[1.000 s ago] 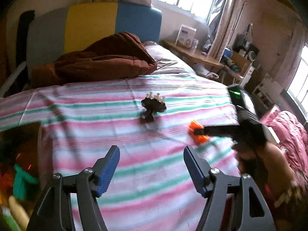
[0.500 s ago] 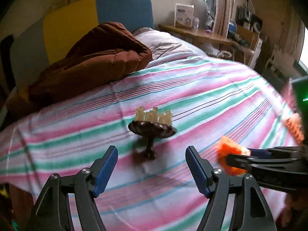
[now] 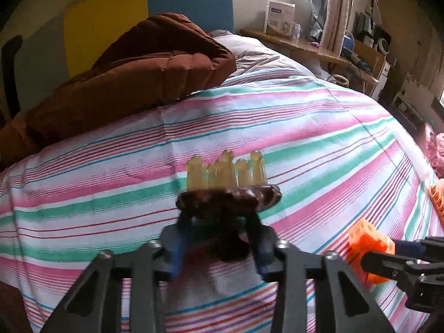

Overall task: Organize rigid objects
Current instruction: 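Grasp the brown peg stand with the left tool while the right tool holds the orange cubes, then lift the brown peg stand with the left tool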

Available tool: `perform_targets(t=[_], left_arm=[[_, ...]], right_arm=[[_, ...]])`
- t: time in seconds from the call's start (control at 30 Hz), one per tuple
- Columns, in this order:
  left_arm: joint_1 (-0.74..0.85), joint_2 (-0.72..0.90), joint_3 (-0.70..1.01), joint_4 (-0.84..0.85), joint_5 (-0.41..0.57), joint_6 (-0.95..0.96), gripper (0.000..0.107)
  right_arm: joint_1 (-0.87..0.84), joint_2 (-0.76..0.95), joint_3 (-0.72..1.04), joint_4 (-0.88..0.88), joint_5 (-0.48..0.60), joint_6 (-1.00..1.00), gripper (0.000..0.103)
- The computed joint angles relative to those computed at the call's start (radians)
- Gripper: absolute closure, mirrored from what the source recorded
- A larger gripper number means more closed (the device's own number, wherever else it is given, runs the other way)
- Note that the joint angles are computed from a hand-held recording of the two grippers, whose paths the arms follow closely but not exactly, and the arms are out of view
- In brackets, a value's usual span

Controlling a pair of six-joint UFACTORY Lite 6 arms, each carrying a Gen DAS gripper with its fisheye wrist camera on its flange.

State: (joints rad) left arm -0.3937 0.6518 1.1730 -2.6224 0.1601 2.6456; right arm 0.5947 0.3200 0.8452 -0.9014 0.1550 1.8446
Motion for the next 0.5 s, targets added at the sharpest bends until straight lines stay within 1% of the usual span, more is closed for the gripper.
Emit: perform_targets(t=[0.03,0.1,0.13,0.17,0.37,0.5], left_arm=[[0.01,-0.002,-0.008,0.032,0.015,-0.037,0.084],[0.037,-0.005,-0.021,0.156,0.057,-0.167,0.084],[0.047,-0.008,-0.029,0.193,0.073,-0.203,0.084],[0.055,-0.015,-0.043,0.196,0.087,-0.205,0.084],[0.078,-0.086,-0.16,0.102,0.157,-0.1,0.084],[0.102,-0.175,-0.283,0.021,0.228,-0.004,0.084]], right_arm=[[0.0,-0.002,-0.003,-0.005,-0.001,0.006,0.06],[0.0,0.0,-0.003,-0.018,-0.005,0.021,0.06],[-0.002,-0.003,-0.006,-0.017,-0.007,0.019,0.06],[-0.002,-0.003,-0.006,-0.018,-0.006,0.019,0.06],[-0.001,-0.025,-0.025,-0.026,-0.005,0.026,0.061],[-0.002,-0.035,-0.029,-0.093,-0.011,0.092,0.061]])
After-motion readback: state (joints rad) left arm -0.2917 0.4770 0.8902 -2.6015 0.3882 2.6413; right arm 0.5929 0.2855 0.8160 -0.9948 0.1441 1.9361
